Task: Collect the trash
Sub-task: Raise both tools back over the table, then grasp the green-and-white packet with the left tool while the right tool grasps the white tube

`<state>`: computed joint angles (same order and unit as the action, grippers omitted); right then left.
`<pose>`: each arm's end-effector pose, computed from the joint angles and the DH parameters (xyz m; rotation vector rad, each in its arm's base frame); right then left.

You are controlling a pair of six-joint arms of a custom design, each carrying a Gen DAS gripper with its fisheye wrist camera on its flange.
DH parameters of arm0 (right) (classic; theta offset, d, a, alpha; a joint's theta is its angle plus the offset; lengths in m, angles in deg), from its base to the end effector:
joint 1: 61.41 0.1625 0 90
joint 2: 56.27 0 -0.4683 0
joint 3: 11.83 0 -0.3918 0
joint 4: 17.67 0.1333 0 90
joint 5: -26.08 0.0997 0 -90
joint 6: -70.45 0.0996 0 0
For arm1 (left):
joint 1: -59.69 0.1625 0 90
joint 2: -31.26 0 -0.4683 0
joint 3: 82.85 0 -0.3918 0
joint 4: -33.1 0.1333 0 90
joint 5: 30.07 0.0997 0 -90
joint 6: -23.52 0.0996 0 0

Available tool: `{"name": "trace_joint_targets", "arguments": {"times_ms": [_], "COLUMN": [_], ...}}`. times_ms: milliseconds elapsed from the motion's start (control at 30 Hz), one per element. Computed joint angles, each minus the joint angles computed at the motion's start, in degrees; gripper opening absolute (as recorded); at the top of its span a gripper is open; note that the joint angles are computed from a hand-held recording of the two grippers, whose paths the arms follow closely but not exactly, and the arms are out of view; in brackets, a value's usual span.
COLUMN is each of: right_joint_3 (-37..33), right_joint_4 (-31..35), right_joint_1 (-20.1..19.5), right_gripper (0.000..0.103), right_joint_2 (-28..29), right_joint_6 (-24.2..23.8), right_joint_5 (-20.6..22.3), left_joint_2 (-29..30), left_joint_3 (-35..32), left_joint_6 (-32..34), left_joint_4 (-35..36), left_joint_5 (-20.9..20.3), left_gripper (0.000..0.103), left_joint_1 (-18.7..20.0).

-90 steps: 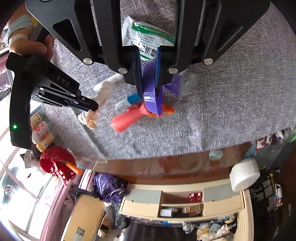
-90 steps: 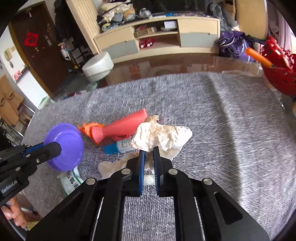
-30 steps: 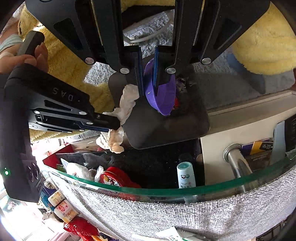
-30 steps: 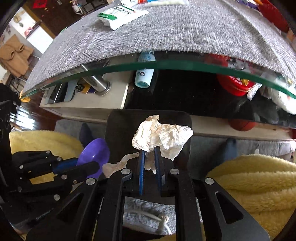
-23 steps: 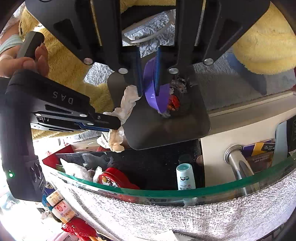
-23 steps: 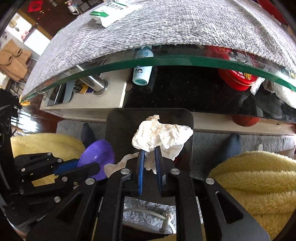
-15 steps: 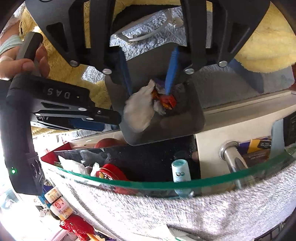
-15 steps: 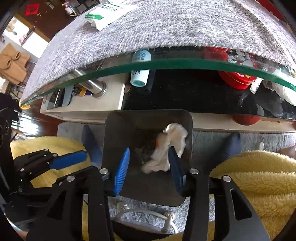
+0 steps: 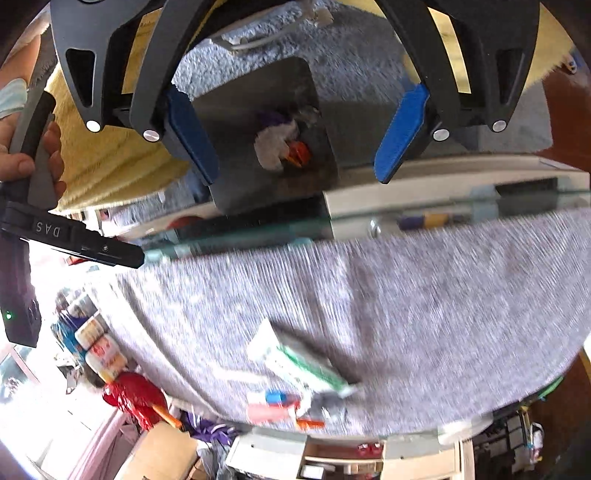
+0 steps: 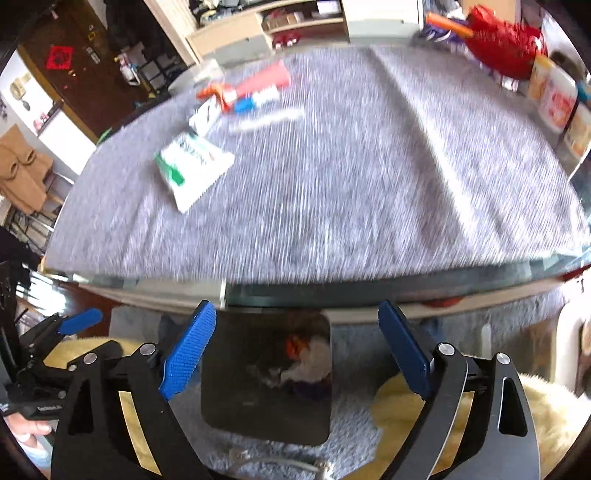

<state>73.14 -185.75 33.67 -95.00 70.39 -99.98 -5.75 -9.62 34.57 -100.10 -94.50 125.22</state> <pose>0.1420 -0.7539 0.1567 -0.1171 -2.4522 0.7314 -0.1709 -0.8011 0.1358 0.7889 2.5856 -0.2354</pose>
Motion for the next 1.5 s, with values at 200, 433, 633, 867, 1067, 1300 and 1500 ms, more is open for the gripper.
{"name": "trace_joint_targets", "arguments": {"times_ms": [200, 433, 633, 867, 1067, 1300, 1500], "right_joint_3": [-4.8, -11.2, -20.8, -31.8, -38.8, -43.8, -45.6], "right_joint_4": [0.8, 3.5, 5.9, 14.4, 18.8, 22.2, 22.6], "right_joint_1": [0.0, -0.6, -0.9, -2.1, -2.3, -2.3, -1.9], "right_gripper": [0.090, 0.090, 0.090, 0.090, 0.090, 0.090, 0.091], "right_joint_2": [1.3, 4.0, 8.6, 13.5, 17.3, 19.9, 21.2], "right_joint_6": [-2.1, -4.1, -7.5, -5.8, -4.5, -4.0, -3.9], "right_joint_5": [-0.7, -0.8, -1.7, -0.6, 1.0, 1.3, 0.5], "left_joint_2": [2.4, 7.7, 13.7, 20.4, 25.9, 29.8, 28.0], "left_joint_3": [-5.7, -15.4, -25.7, -37.1, -46.6, -52.6, -50.0], "left_joint_6": [0.6, 0.5, 0.7, 1.8, 1.3, 3.2, 4.5], "left_joint_4": [0.9, 4.8, 9.0, 14.1, 19.1, 19.9, 17.9], "left_joint_5": [0.8, 0.0, -0.2, 1.1, 0.9, 2.8, 0.2], "left_gripper": [0.084, 0.084, 0.083, 0.083, 0.066, 0.040, 0.011], "left_joint_1": [-0.4, -0.3, -0.3, -0.2, 0.4, 0.6, 1.2]}}
